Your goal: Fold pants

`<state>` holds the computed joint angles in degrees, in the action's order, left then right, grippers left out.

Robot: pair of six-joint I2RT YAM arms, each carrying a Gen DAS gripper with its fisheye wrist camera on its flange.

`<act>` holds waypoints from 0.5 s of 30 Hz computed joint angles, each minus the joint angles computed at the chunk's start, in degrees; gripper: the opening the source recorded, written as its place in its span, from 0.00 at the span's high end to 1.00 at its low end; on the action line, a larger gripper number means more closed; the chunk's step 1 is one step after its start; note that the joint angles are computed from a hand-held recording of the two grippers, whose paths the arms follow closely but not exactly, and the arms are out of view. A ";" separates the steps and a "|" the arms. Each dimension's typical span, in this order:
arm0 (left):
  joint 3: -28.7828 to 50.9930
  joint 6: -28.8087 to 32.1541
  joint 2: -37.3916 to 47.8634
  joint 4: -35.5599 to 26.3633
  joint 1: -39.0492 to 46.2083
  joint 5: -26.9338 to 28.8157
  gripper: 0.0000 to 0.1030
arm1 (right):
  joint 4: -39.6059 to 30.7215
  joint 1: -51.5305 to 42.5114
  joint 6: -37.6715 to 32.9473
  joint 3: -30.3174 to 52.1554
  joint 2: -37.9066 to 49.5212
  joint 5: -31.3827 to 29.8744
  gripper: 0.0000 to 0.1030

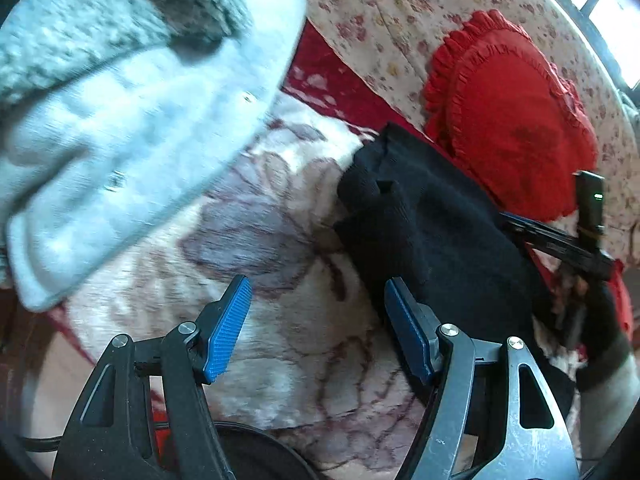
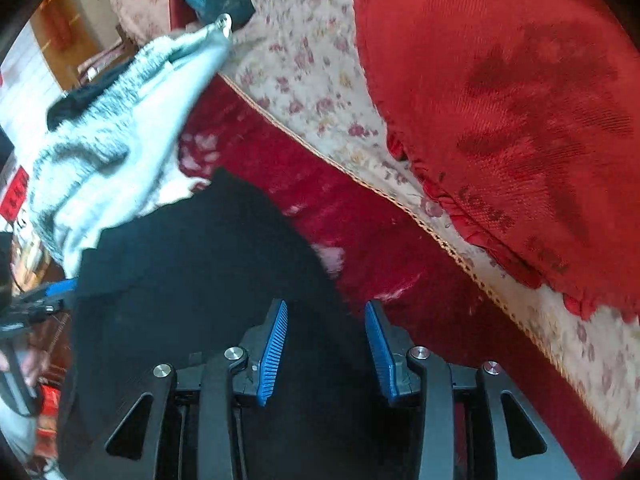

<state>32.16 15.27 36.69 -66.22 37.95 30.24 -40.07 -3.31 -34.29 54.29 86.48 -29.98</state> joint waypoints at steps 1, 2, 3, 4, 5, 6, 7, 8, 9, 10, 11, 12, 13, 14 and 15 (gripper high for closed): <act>-0.78 -2.18 0.87 1.84 -2.44 -0.10 0.31 | -0.68 -0.75 -1.26 0.79 1.55 -1.66 0.61; -1.22 -4.07 0.88 2.83 -4.48 -0.74 0.31 | -0.85 -1.16 -1.80 1.25 2.49 -2.91 0.60; -1.82 -6.52 1.33 4.73 -6.97 -1.61 0.28 | -0.98 -1.64 -2.47 1.47 3.17 -4.12 0.58; -2.42 -9.75 1.10 6.93 -9.80 -2.38 0.24 | -1.23 -1.91 -2.87 1.61 3.67 -4.71 0.58; -2.63 -12.09 0.82 8.40 -11.88 -2.91 0.22 | -1.62 -2.23 -3.05 1.77 3.98 -5.25 0.58; -2.69 -13.62 0.77 9.42 -13.35 -3.10 0.21 | -1.97 -2.67 -3.30 1.97 4.36 -5.88 0.58; -2.55 -15.96 1.42 10.92 -15.85 -3.22 0.21 | -2.21 -2.73 -3.20 2.12 4.53 -6.17 0.58; -2.37 -17.96 2.37 12.23 -18.00 -3.36 0.21 | -2.03 -2.88 -3.05 1.90 4.35 -6.72 0.58; -2.15 -21.26 2.95 14.06 -21.48 -4.37 0.21 | -1.26 -2.77 -2.81 1.18 3.76 -6.86 0.59; -2.17 -23.40 3.24 15.74 -23.95 -5.55 0.21 | -0.48 -2.32 -2.40 0.45 3.14 -6.81 0.65; -2.08 -25.16 3.50 17.01 -26.45 -6.46 0.21 | 0.72 -1.72 -1.86 -0.77 1.83 -6.38 0.67; -1.74 -26.47 4.08 17.56 -28.40 -6.92 0.21 | 1.69 -1.12 -1.53 -1.83 0.55 -5.81 0.72; -1.50 -26.88 4.08 17.48 -29.22 -6.22 0.21 | 2.20 -0.67 -1.39 -2.54 -0.42 -5.36 0.76; -1.25 -26.40 3.94 17.01 -29.21 -4.55 0.21 | 2.36 -0.28 -1.26 -3.04 -1.22 -4.91 0.77; -0.96 -25.46 3.72 16.06 -28.90 -2.57 0.21 | 2.23 0.00 -1.20 -3.20 -1.62 -4.56 0.77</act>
